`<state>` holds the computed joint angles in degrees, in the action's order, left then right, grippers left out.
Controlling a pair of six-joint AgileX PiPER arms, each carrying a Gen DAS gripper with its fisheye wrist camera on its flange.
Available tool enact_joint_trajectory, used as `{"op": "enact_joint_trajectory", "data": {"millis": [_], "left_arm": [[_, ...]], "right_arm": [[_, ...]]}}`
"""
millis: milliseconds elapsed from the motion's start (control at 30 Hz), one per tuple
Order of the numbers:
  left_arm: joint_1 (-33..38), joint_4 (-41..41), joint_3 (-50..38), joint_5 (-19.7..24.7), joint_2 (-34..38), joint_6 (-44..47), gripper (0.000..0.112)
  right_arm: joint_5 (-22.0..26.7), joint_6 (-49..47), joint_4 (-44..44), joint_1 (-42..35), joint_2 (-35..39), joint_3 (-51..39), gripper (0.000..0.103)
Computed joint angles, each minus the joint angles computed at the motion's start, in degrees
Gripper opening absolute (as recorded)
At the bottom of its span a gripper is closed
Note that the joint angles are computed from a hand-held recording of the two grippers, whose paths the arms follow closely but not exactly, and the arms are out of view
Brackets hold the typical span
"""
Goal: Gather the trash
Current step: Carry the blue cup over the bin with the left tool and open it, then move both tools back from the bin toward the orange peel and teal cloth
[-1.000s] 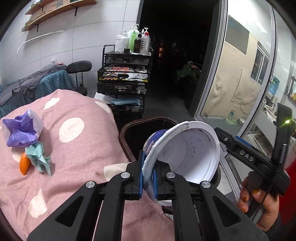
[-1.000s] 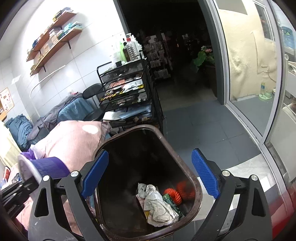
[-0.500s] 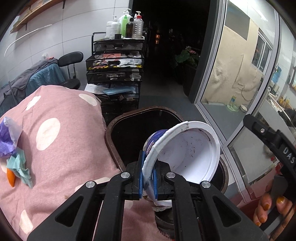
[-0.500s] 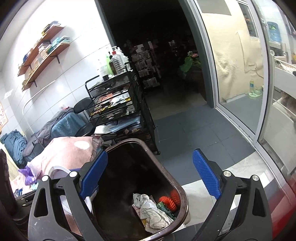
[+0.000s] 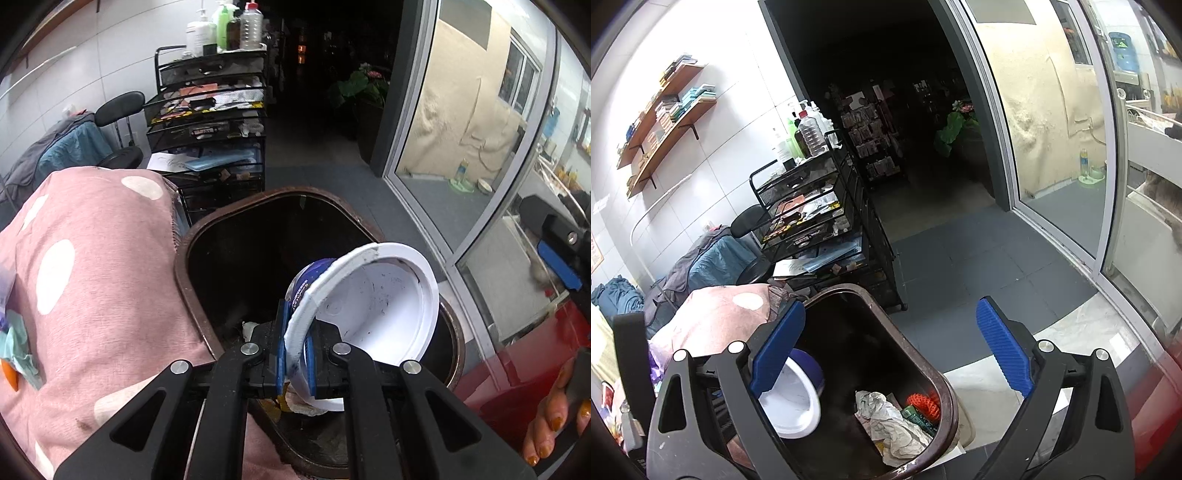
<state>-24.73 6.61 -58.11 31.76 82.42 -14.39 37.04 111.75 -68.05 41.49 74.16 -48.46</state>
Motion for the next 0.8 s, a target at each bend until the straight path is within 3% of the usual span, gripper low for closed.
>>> {"op": "enact_joint_trajectory", "data": {"millis": [33, 133, 167, 467, 633, 800], "left_arm": [[-0.2, 0.0, -0.2, 0.2, 0.3, 0.2, 0.019], [-1.5, 3.5, -0.5, 0.9, 0.9, -2.2, 0.063], [-2.0, 5.5, -0.3, 0.5, 0.8, -3.9, 0.070], [-2.7, 8.3, 2.0, -0.6, -2.1, -5.5, 0.086], [-2.6, 12.4, 6.5, -3.4, -8.5, -11.0, 0.093], [-3.4, 20.3, 11.6, -3.4, -16.8, -19.5, 0.096]], "right_arm": [[0.0, 0.1, 0.0, 0.0, 0.0, 0.0, 0.093], [-0.2, -0.3, 0.3, -0.3, 0.2, -0.3, 0.093], [-0.3, -0.4, 0.4, -0.3, 0.1, -0.2, 0.093], [0.8, 0.6, -0.8, 0.2, -0.3, 0.2, 0.093], [-0.2, 0.7, -1.1, -0.2, -0.5, 0.7, 0.093], [-1.9, -0.1, -2.0, 0.1, -0.3, 0.8, 0.094]]}}
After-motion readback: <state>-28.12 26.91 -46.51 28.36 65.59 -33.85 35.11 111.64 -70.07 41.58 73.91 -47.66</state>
